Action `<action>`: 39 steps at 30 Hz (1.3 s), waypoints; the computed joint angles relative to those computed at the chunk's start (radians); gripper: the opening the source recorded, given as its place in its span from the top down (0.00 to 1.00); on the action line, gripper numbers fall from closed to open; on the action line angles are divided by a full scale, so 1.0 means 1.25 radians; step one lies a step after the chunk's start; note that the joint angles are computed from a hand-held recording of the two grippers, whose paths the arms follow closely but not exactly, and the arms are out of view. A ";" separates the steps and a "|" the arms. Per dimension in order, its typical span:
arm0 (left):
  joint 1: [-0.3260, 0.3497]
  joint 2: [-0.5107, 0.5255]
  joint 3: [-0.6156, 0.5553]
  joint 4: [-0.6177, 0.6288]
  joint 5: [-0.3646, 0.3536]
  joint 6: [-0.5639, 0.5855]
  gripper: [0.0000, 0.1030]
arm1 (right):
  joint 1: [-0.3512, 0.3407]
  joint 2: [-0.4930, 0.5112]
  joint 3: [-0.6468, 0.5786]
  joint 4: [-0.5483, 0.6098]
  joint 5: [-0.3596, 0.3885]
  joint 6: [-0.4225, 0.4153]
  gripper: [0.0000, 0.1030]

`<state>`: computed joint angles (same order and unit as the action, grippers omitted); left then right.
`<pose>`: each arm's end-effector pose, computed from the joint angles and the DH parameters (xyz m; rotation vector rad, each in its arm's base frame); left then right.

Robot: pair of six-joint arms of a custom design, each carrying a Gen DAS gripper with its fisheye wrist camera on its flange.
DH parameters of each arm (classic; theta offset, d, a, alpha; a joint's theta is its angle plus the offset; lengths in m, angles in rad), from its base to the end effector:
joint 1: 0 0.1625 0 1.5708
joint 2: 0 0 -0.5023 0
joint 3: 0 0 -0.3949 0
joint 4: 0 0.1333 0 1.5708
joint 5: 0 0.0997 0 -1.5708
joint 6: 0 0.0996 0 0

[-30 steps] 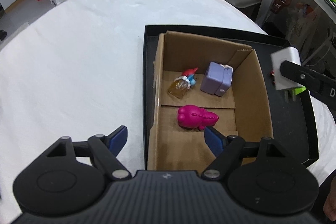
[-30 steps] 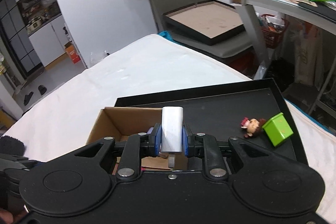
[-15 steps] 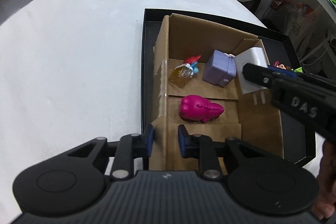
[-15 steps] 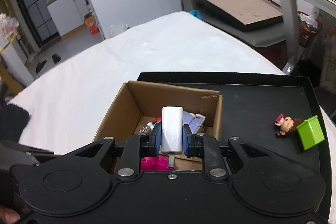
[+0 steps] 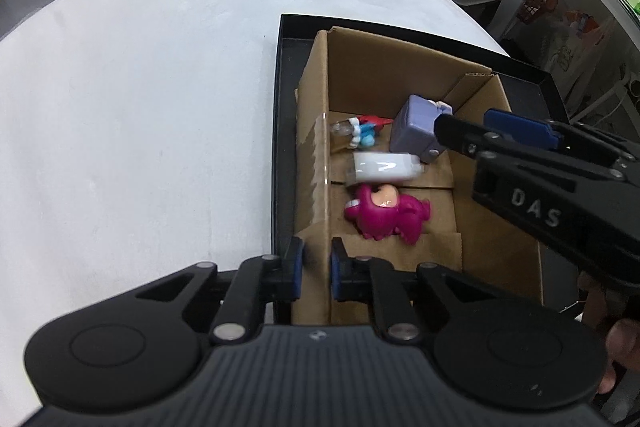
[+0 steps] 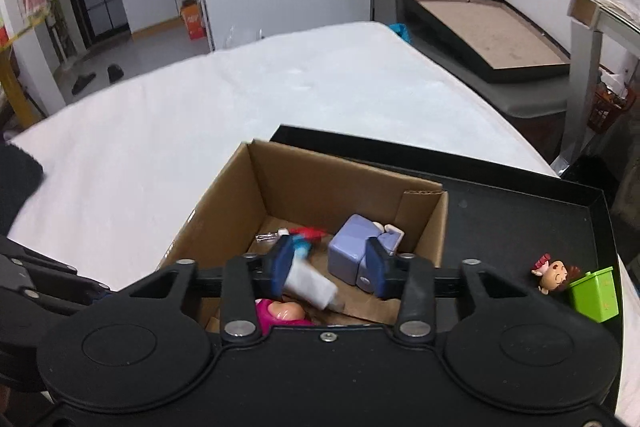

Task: Organize rigid objects
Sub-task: 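Open the right gripper to release the white charger into the box, then move the right gripper to the green cube and grasp it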

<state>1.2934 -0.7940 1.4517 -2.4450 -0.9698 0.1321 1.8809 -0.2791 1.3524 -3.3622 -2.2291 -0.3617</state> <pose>-0.0311 -0.8018 0.2205 0.4324 2.5028 -0.3322 0.3125 -0.7381 -0.0399 0.4878 -2.3070 0.8569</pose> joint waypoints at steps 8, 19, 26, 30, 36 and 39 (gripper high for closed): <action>-0.017 -0.004 0.006 -0.015 0.034 -0.007 0.87 | 0.002 -0.006 0.017 -0.108 -0.010 0.005 0.47; -0.044 0.006 -0.004 -0.019 0.087 -0.005 0.76 | -0.022 -0.016 0.022 -0.185 -0.069 0.036 0.40; -0.059 0.025 -0.014 -0.015 0.108 0.000 0.56 | -0.040 -0.024 0.030 -0.220 -0.097 0.048 0.35; -0.067 0.036 -0.020 -0.013 0.119 0.009 0.51 | -0.047 -0.028 0.033 -0.235 -0.116 0.065 0.34; -0.078 0.060 -0.042 -0.012 0.141 0.013 0.48 | -0.059 -0.029 0.032 -0.292 -0.139 0.073 0.24; -0.082 0.071 -0.051 -0.009 0.147 0.007 0.47 | -0.071 -0.034 0.035 -0.296 -0.151 0.097 0.23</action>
<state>1.1910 -0.7047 1.3875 -2.4556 -0.7856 0.1410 1.7919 -0.3211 1.3955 -3.7325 -2.4184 -0.2411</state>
